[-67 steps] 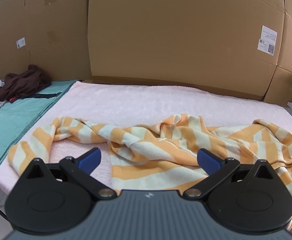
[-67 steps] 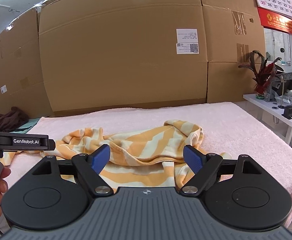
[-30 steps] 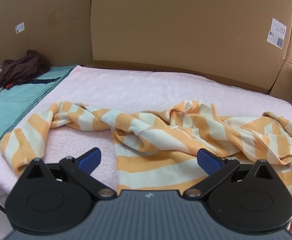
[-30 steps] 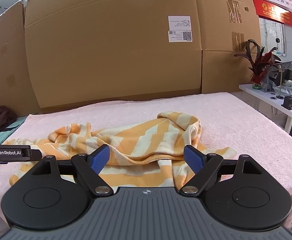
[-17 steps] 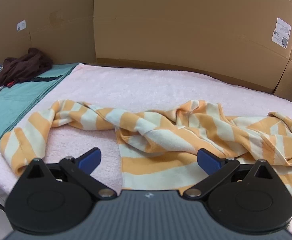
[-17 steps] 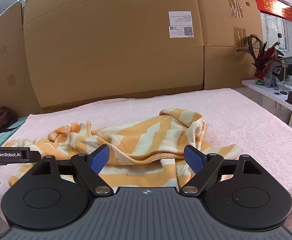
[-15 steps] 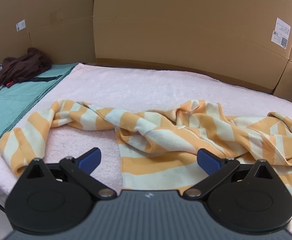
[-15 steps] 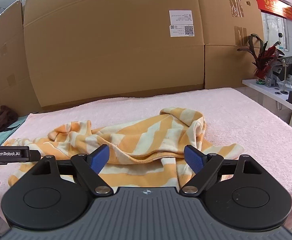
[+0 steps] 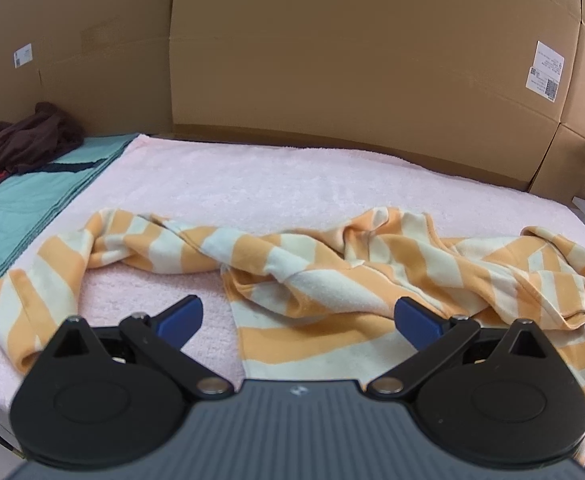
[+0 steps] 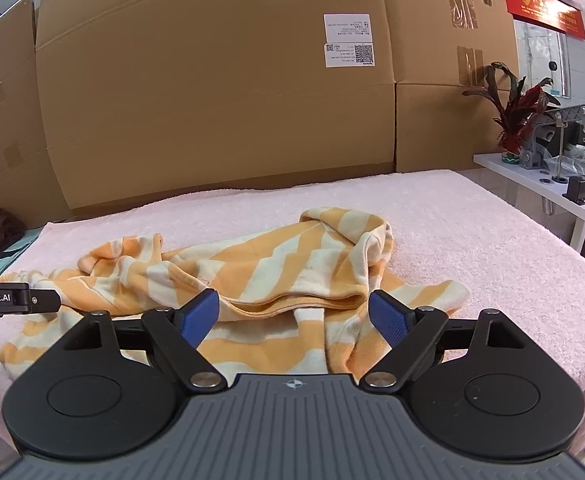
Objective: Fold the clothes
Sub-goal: 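Move both grippers open toward the crumpled striped shirt, then close the right gripper on the shirt while the left gripper pinches another edge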
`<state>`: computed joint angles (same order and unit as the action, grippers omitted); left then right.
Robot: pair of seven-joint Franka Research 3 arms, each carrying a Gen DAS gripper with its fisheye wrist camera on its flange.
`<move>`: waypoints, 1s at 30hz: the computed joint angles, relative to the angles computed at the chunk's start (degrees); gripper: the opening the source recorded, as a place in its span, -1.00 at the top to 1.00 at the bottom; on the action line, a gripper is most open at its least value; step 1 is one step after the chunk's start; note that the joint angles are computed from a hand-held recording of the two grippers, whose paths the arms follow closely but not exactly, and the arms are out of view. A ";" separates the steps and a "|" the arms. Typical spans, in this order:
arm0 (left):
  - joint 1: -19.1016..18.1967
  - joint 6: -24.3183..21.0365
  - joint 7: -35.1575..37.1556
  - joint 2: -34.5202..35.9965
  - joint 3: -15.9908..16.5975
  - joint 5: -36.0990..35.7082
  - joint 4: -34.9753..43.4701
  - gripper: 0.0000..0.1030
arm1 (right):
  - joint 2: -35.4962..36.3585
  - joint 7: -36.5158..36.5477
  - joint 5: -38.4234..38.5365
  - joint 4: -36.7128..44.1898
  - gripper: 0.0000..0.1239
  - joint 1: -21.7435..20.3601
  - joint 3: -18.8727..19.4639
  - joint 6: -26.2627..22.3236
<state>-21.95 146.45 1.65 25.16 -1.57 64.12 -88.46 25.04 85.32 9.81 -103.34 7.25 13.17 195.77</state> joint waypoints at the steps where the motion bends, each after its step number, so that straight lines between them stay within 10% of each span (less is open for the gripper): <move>1: -0.01 0.43 -0.53 0.01 0.29 0.65 0.00 -0.98 | 0.11 -0.06 -0.04 0.15 -0.37 0.04 -0.12 -0.06; 23: 2.69 10.70 20.68 9.65 1.28 -10.30 12.96 -0.98 | 4.31 -5.54 -1.42 7.10 -0.12 -0.27 -0.31 -1.96; 30: 12.94 18.12 48.97 17.13 -11.41 -27.34 20.20 -0.98 | 4.65 -6.82 2.12 8.28 -0.08 1.95 -3.78 -3.94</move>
<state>-9.01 164.57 50.62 42.30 -12.97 36.78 -68.26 29.69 78.50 11.93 -95.07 9.20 9.38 191.82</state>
